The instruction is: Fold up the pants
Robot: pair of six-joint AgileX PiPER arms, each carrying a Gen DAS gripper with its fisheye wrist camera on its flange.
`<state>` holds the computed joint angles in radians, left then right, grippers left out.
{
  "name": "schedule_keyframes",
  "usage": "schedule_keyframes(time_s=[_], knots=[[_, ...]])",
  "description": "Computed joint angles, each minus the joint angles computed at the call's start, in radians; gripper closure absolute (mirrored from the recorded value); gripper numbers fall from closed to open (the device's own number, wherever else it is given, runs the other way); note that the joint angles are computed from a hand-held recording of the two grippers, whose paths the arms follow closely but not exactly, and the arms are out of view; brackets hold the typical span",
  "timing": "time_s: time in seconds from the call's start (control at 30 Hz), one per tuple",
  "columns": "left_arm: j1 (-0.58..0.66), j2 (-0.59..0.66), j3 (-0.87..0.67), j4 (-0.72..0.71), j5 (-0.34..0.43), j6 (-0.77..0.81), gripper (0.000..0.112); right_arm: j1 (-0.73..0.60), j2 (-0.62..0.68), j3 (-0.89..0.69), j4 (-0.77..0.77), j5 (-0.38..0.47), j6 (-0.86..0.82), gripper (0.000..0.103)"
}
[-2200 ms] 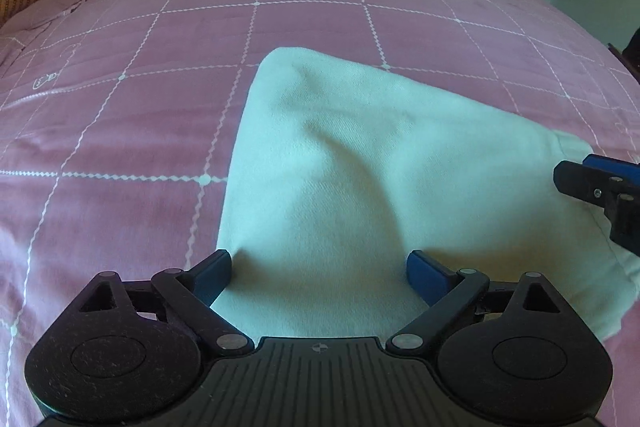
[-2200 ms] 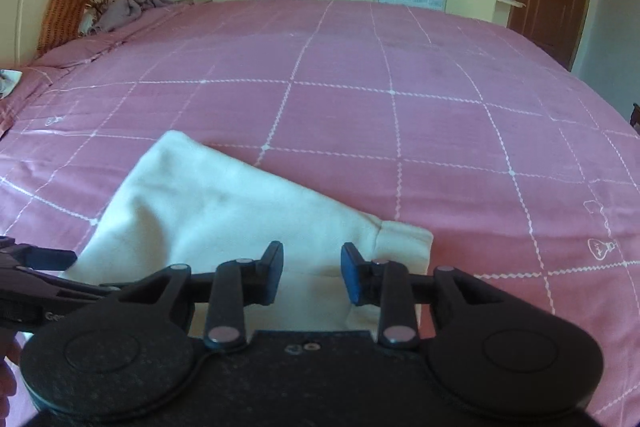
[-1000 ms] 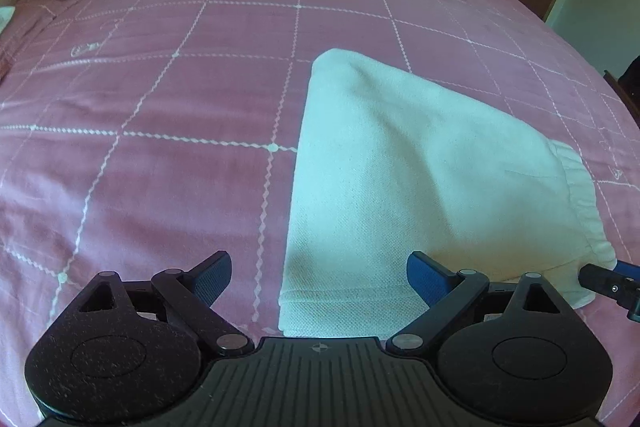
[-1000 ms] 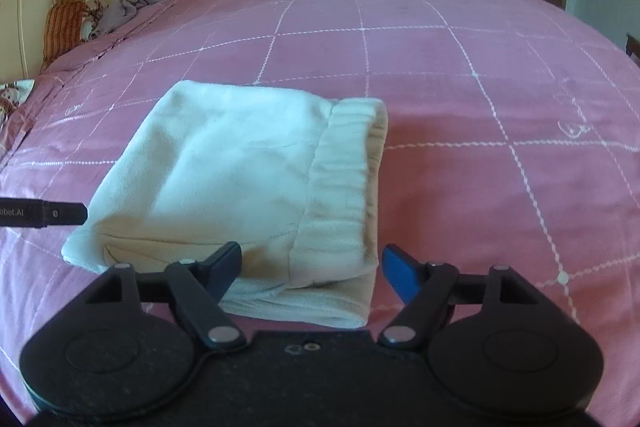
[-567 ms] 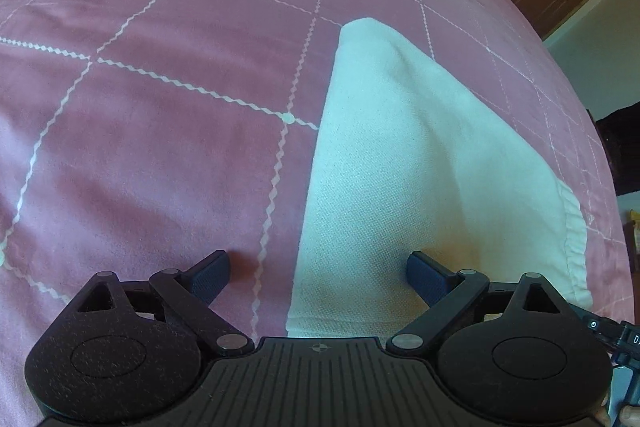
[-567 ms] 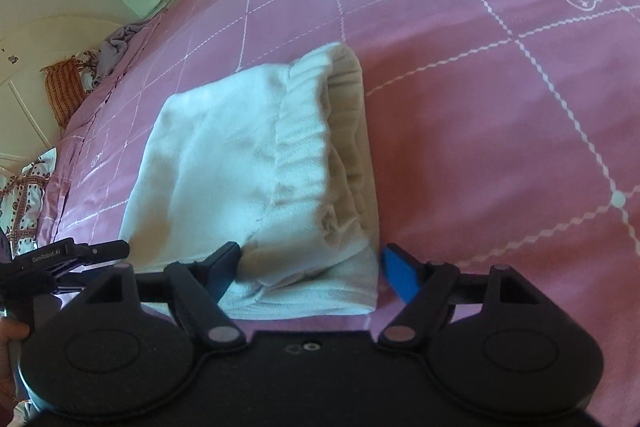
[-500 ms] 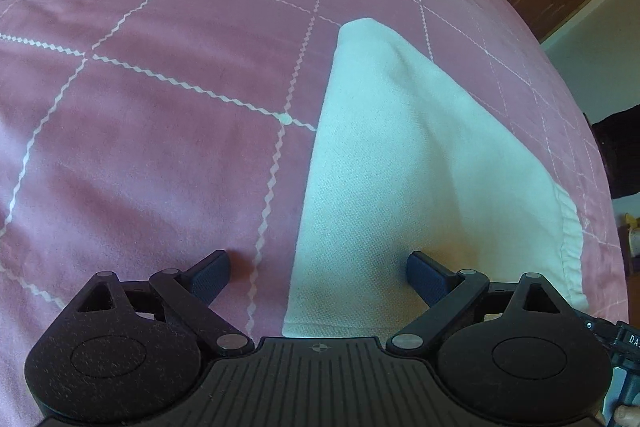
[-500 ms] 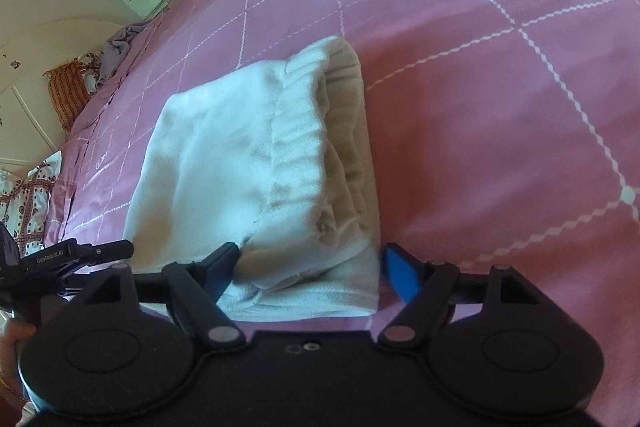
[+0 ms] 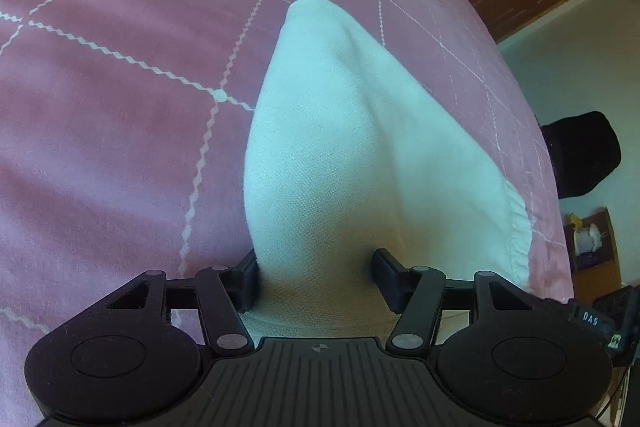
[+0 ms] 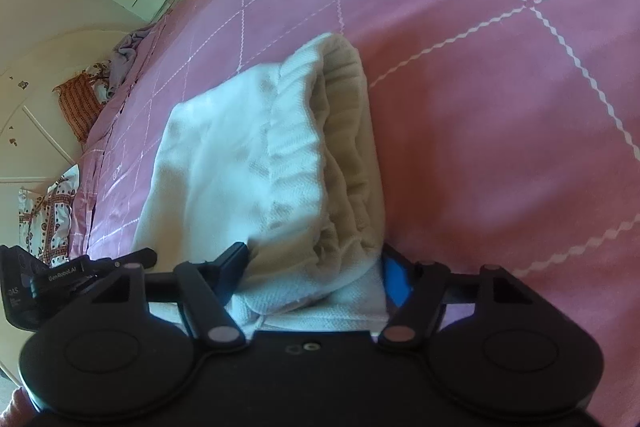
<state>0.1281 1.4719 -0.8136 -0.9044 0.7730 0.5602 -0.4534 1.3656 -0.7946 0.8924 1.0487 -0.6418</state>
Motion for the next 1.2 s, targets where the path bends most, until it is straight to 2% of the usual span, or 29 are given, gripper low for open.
schedule_keyframes(time_s=[0.07,0.13,0.2,0.27,0.3,0.33,0.37,0.43,0.5,0.63,0.7,0.77,0.8,0.83,0.9,1.07,1.2], knots=[[0.003,0.022,-0.014,-0.017,0.008,0.018,0.045,-0.015,0.027,0.000,0.030,0.003,-0.015,0.031],[-0.048,0.025,-0.031,0.012,-0.021,-0.045,0.034,-0.003,0.045,-0.001,0.050,-0.012,-0.027,0.027],[-0.126,0.010,-0.038,0.078,-0.073,-0.124,0.034,0.033,0.052,0.000,0.065,-0.051,-0.015,0.028],[-0.157,-0.017,-0.032,0.122,-0.090,-0.168,0.041,0.076,0.048,-0.003,0.055,-0.094,0.004,0.035],[-0.142,-0.032,-0.032,0.112,-0.066,-0.159,0.053,0.084,0.041,-0.009,0.036,-0.094,0.033,0.048],[-0.111,-0.044,-0.024,0.072,-0.039,-0.113,0.059,0.069,0.032,-0.014,0.037,-0.064,0.044,0.051],[-0.065,-0.048,-0.015,0.014,-0.001,-0.050,0.061,0.046,0.011,-0.014,0.048,-0.031,0.022,0.055],[-0.029,-0.019,-0.023,-0.002,0.027,-0.034,0.061,0.035,-0.004,-0.029,0.036,0.006,-0.001,0.055],[-0.045,0.007,-0.019,-0.005,-0.009,-0.033,0.059,0.051,0.036,-0.052,0.014,0.004,0.025,0.051],[-0.090,0.020,0.003,-0.061,-0.090,-0.031,0.049,0.090,0.068,-0.032,0.039,-0.061,0.027,0.044],[-0.159,0.004,-0.001,0.022,-0.158,-0.142,0.049,0.131,0.048,-0.013,0.034,-0.119,0.044,0.046],[-0.199,-0.022,-0.003,0.100,-0.187,-0.224,0.055,0.168,0.027,-0.012,-0.004,-0.160,0.091,0.049],[-0.192,-0.039,0.000,0.098,-0.180,-0.229,0.062,0.180,0.010,-0.012,-0.027,-0.169,0.124,0.052],[-0.170,-0.054,0.004,0.065,-0.164,-0.208,0.068,0.179,-0.007,-0.013,-0.036,-0.164,0.147,0.053],[-0.148,-0.078,-0.002,0.040,-0.148,-0.203,0.070,0.154,-0.048,-0.004,0.009,-0.140,0.127,0.057],[-0.144,-0.150,-0.038,0.025,-0.128,-0.226,0.071,0.098,-0.060,-0.059,0.129,-0.026,0.081,0.058],[-0.089,-0.176,-0.099,-0.035,-0.090,-0.223,0.071,0.088,-0.064,-0.132,0.162,0.019,0.085,0.058]])
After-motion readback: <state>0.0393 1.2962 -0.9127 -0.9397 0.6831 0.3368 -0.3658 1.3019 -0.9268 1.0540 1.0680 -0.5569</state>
